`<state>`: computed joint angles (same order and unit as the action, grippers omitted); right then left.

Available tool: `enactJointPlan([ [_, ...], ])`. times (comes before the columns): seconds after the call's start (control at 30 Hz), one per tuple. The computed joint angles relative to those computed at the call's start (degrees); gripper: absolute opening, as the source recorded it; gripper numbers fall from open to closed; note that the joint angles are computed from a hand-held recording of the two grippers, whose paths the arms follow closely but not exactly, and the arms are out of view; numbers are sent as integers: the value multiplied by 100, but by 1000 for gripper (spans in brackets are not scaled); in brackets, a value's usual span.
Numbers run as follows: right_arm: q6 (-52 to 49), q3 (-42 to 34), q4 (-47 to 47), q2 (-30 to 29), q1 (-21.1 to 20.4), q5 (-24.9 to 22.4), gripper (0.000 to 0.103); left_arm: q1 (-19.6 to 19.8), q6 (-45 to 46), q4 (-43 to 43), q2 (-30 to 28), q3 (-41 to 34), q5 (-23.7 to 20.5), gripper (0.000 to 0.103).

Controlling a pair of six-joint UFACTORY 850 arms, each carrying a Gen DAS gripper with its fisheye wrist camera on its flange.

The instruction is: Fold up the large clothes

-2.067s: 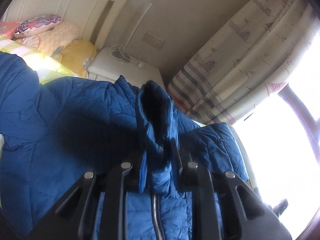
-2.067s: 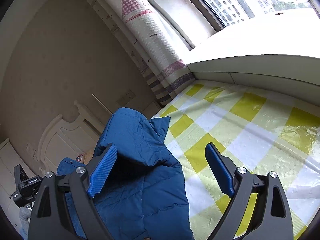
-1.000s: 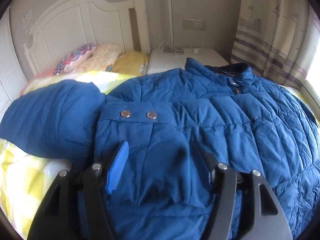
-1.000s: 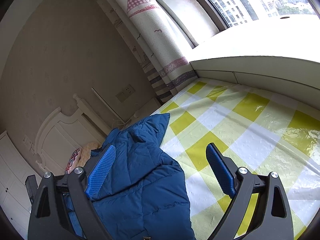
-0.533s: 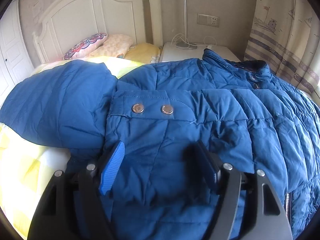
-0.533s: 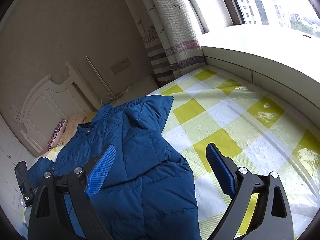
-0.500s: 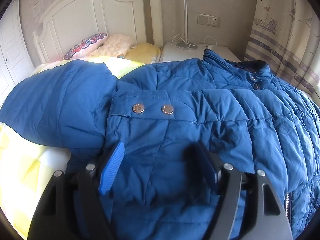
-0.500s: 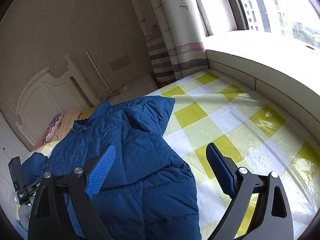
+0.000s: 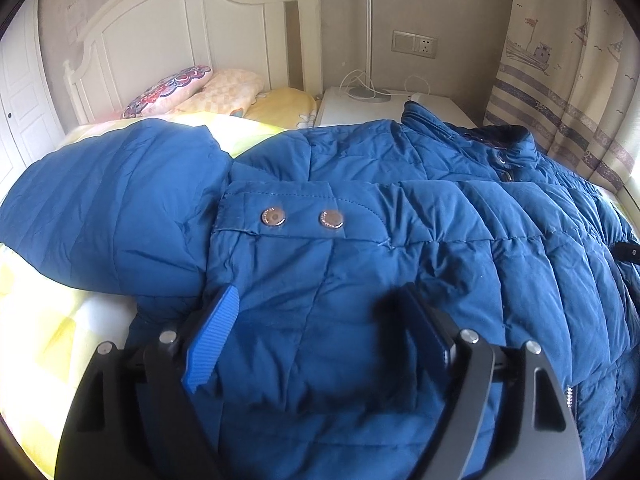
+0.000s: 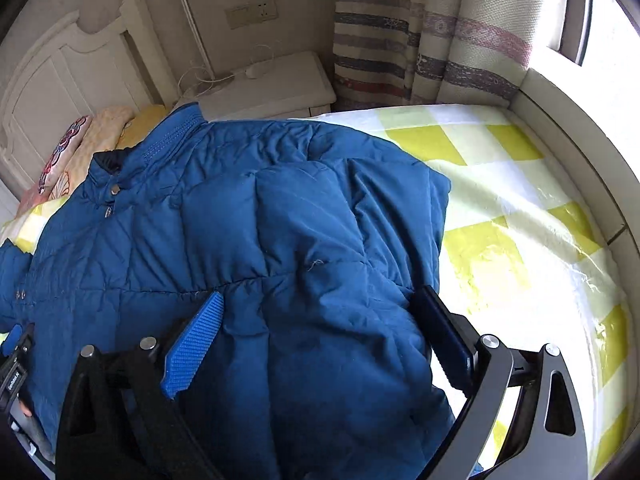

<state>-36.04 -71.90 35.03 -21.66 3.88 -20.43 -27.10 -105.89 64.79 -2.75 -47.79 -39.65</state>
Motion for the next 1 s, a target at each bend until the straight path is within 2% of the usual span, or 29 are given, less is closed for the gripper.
enactJointPlan([
  [0.1, -1600, 645, 1411, 644, 101, 487, 91, 13, 11, -3, -5, -7, 42, 84],
  [0.2, -3311, 1081, 2469, 1014, 334, 352, 91, 0, -31, 33, 1, 1, 39, 84],
  [0.23, -3583, 1173, 2525, 1050, 412, 329, 91, -11, -75, 66, 12, 12, 30, 84],
  [0.27, -3614, 1242, 2402, 1034, 522, 441, 91, -31, -157, 131, 32, 34, 8, 84],
  [0.33, -2958, 1286, 1633, 905, 675, 774, 91, -82, -450, 350, 118, 122, -43, 84],
  [0.4, -2500, 1189, 1409, 839, 659, 768, 91, -134, -1015, 793, 303, 317, -18, 84],
  [0.47, -2439, 1137, 1620, 779, 549, 672, 91, -90, -2195, 1699, 707, 710, 201, 84],
  [0.53, -2747, 1160, 2023, 796, 489, 637, 91, 139, -3394, 2339, 1303, 1153, 476, 85],
  [0.67, -3217, 1261, 2420, 875, 544, 783, 91, 1019, -5677, 2872, 2606, 2094, 751, 85],
  [0.73, -3543, 1318, 2727, 924, 546, 754, 91, 1505, -5926, 2582, 3219, 2454, 675, 84],
  [0.8, -3937, 1360, 3158, 953, 523, 734, 91, 2089, -5370, 1964, 3765, 2654, 719, 84],
  [0.87, -4296, 1377, 3557, 959, 507, 728, 91, 2833, -4580, 1329, 4130, 2748, 1026, 84],
  [1.0, -4392, 1393, 3590, 975, 536, 746, 91, 4570, -3121, 303, 4330, 2830, 2357, 81],
])
